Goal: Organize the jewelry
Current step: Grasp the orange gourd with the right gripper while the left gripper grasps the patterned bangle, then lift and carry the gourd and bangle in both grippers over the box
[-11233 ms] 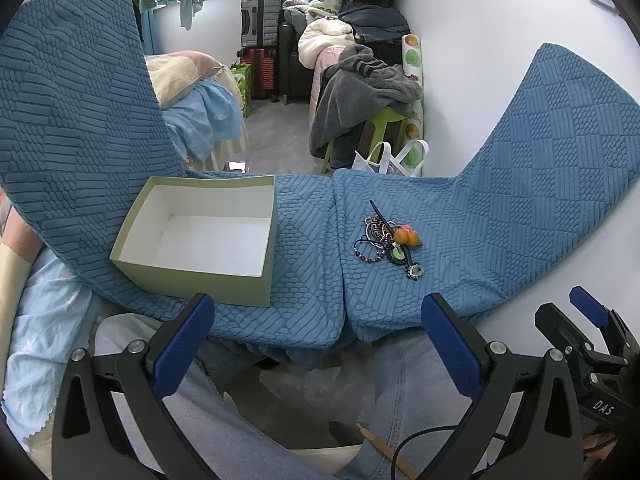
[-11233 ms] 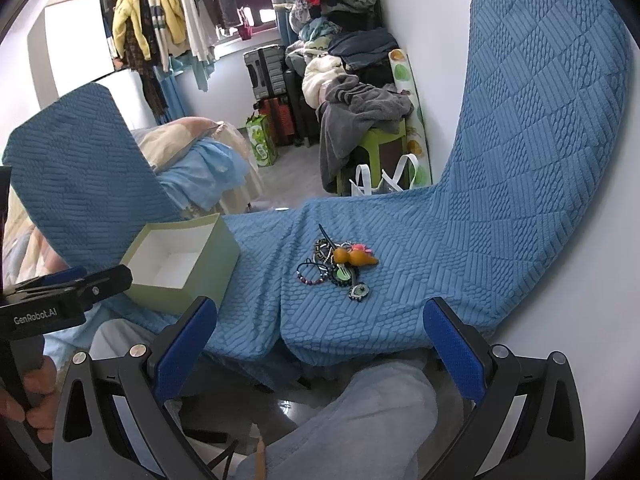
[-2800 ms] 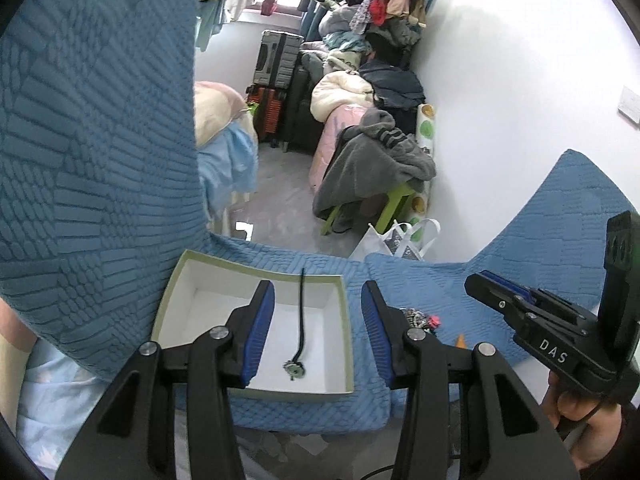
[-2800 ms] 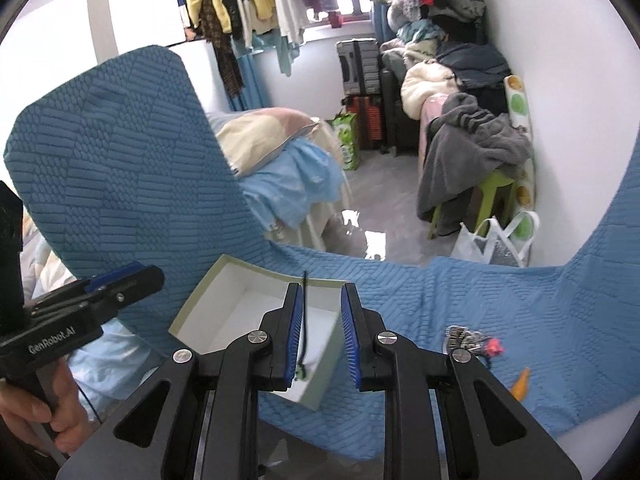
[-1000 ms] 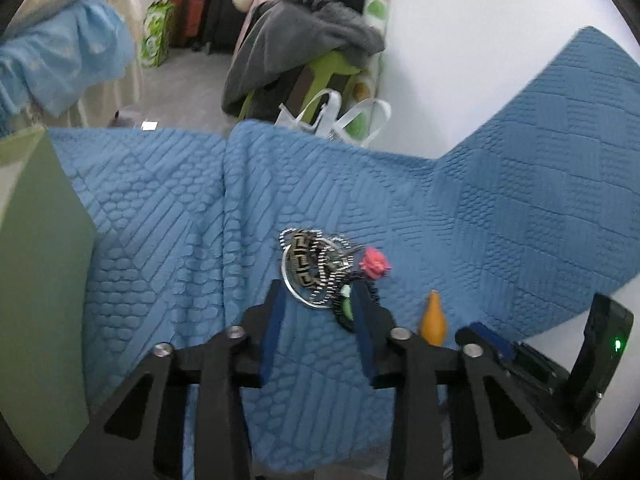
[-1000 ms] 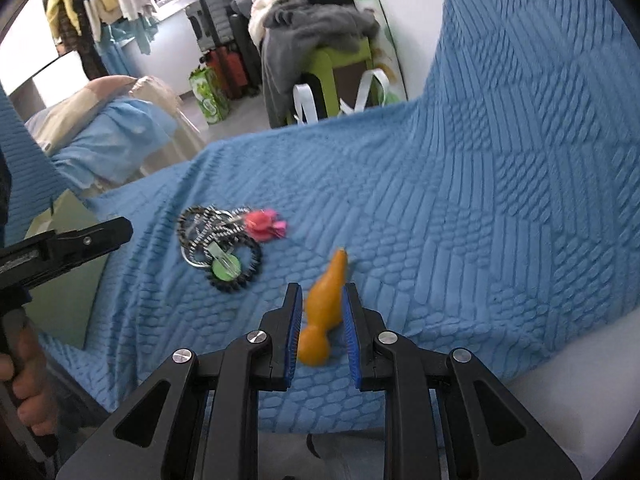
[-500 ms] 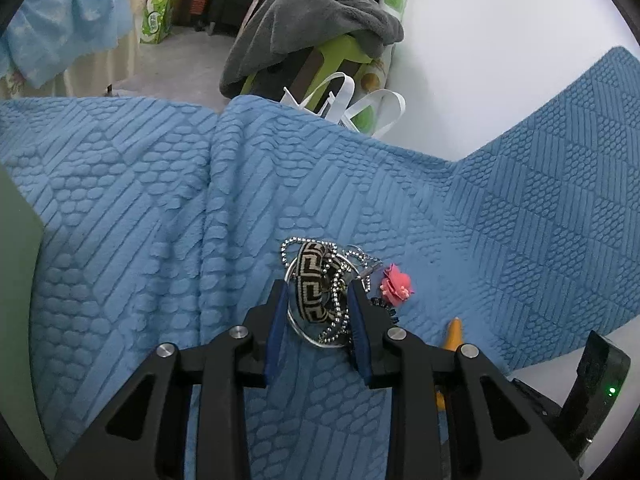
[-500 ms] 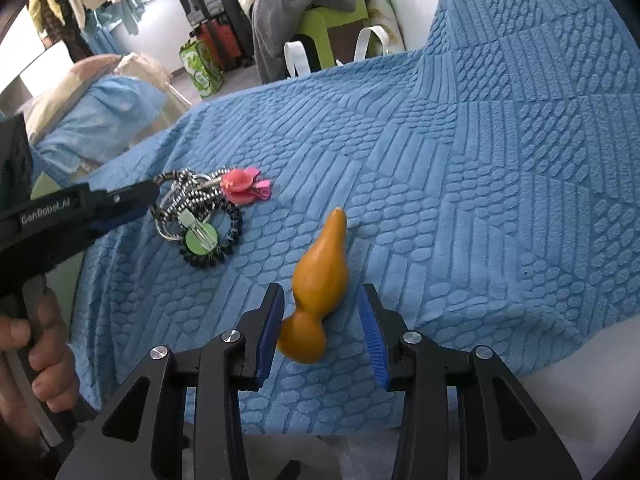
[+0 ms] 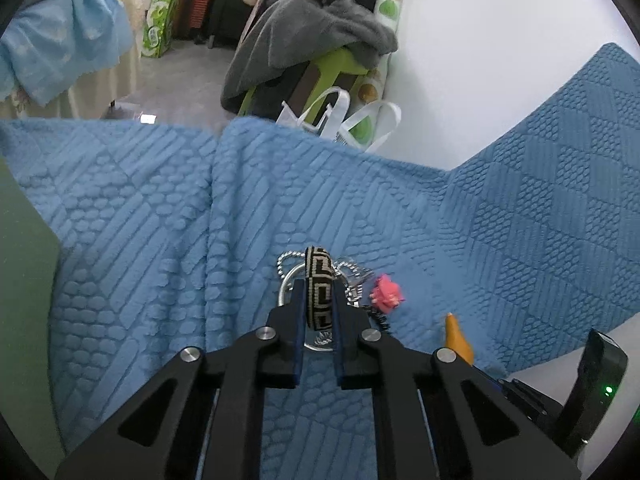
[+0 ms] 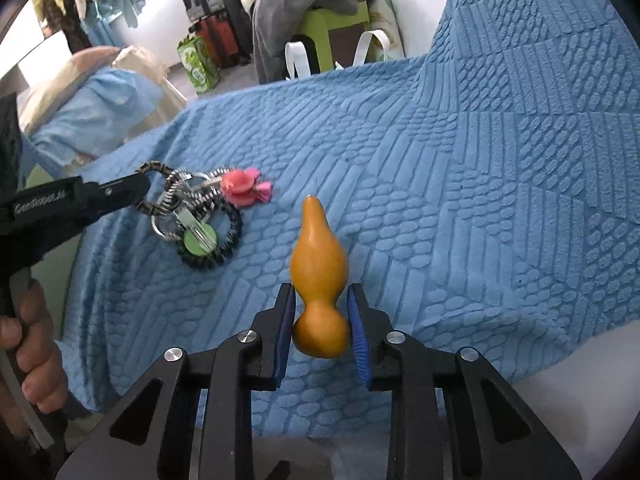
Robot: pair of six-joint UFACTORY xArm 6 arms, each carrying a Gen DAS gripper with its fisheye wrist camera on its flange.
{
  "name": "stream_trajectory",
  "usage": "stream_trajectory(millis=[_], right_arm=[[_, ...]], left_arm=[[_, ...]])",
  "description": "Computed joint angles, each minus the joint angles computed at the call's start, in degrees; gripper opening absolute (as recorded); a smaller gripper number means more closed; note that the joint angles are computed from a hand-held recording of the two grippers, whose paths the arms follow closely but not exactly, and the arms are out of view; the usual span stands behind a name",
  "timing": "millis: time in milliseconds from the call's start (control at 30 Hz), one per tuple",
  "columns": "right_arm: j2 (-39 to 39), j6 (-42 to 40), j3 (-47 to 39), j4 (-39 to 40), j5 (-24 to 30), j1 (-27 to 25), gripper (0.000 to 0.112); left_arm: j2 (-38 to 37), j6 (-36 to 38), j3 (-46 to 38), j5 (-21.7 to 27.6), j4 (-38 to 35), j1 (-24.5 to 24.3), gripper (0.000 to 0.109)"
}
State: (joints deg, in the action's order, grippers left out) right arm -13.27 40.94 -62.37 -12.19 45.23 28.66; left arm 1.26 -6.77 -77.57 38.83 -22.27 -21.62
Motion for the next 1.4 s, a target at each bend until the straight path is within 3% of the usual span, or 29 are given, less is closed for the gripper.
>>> stream_trajectory(millis=[200,700,1000,1400], right_arm=[[-0.94,1.34,-1.26,-1.27,-0.47,0.75,0.024],[0.19,1.90,-11.95,-3.84,4.06,2.18,0.024],[4.95,1.26,-25.52,-7.01,7.13,6.00,0.024],[15.61,0.97,-44.05,-8.91,9.80,12.64,0.024]], left_arm=[[-2.23,-0.10,-1.63,2.19,4.05,-0.20,0.011],[-8.25,-2.87,-6.43,11.07,13.47,1.68,0.011],[-11.15,-0.80,-12.13,15.52,12.34,5.04,0.011],[-18.70,2.87,-10.93,15.33,11.89,11.22,0.011]])
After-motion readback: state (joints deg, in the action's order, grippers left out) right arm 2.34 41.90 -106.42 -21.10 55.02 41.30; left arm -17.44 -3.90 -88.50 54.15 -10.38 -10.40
